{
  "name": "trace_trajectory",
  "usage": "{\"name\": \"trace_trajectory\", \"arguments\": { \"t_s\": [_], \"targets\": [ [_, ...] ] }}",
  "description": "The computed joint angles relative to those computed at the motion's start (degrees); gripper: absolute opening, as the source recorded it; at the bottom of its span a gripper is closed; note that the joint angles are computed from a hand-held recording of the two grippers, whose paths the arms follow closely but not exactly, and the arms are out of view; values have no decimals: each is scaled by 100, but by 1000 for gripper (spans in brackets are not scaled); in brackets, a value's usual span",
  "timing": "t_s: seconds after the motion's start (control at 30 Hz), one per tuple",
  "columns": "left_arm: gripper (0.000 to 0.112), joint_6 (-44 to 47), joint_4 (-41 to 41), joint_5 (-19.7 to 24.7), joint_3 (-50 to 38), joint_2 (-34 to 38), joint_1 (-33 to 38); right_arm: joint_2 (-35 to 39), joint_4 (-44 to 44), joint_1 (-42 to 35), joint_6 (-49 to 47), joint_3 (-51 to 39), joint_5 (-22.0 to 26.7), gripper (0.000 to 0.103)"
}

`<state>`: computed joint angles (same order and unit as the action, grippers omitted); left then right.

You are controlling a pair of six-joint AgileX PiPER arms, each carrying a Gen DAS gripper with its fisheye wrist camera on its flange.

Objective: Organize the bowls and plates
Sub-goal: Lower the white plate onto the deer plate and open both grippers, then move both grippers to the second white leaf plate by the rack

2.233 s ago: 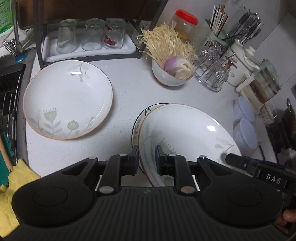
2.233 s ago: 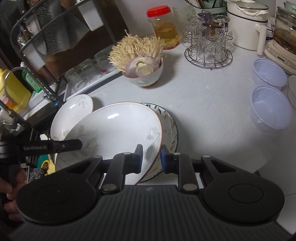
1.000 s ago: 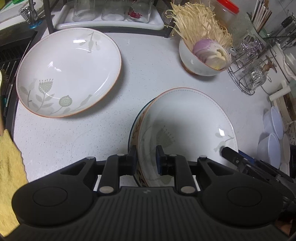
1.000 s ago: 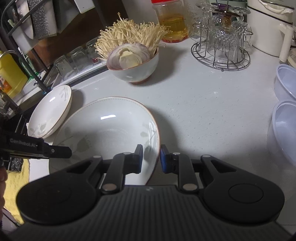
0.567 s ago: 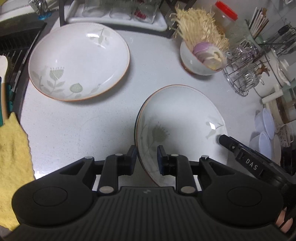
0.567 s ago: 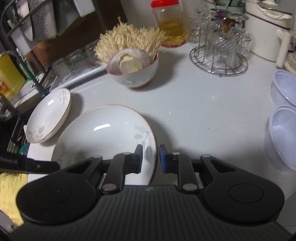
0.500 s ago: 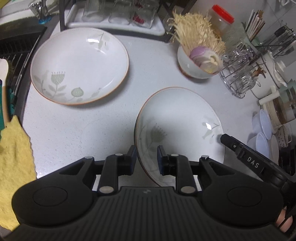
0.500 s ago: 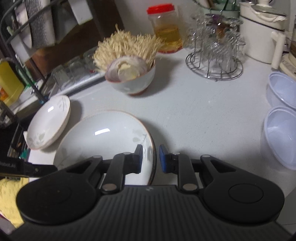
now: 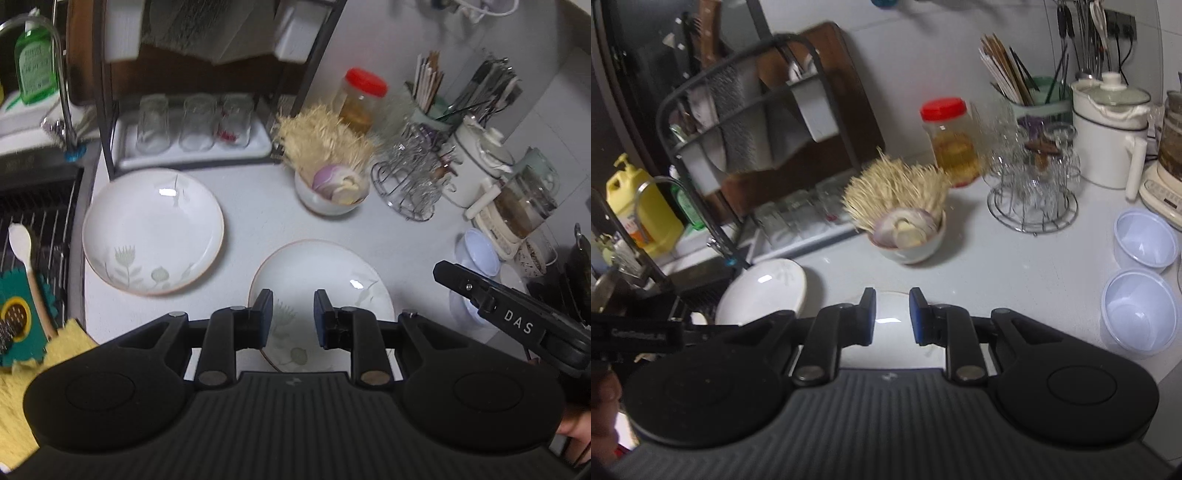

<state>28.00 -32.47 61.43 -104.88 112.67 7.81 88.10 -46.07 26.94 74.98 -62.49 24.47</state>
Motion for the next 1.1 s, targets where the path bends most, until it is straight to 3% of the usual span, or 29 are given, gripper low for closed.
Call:
{"name": "trace_trajectory", "arguments": {
  "t_s": [0.33, 0.67, 0.93, 1.1],
  "targets": [
    [27, 951, -578, 347, 379, -731, 643, -499, -782, 1328, 1139, -288, 1214, 23],
    [27, 1686, -798, 603, 942, -1172, 1166, -479, -738, 2206, 1185, -569, 1950, 23],
    [29, 1811, -953, 758, 841, -1108, 1427, -210, -819, 2318, 1217, -859, 2037, 23],
    [32, 1700, -818, 496, 713, -1060, 1528, -22, -544, 2298, 864, -1139, 1973, 23]
  ]
}}
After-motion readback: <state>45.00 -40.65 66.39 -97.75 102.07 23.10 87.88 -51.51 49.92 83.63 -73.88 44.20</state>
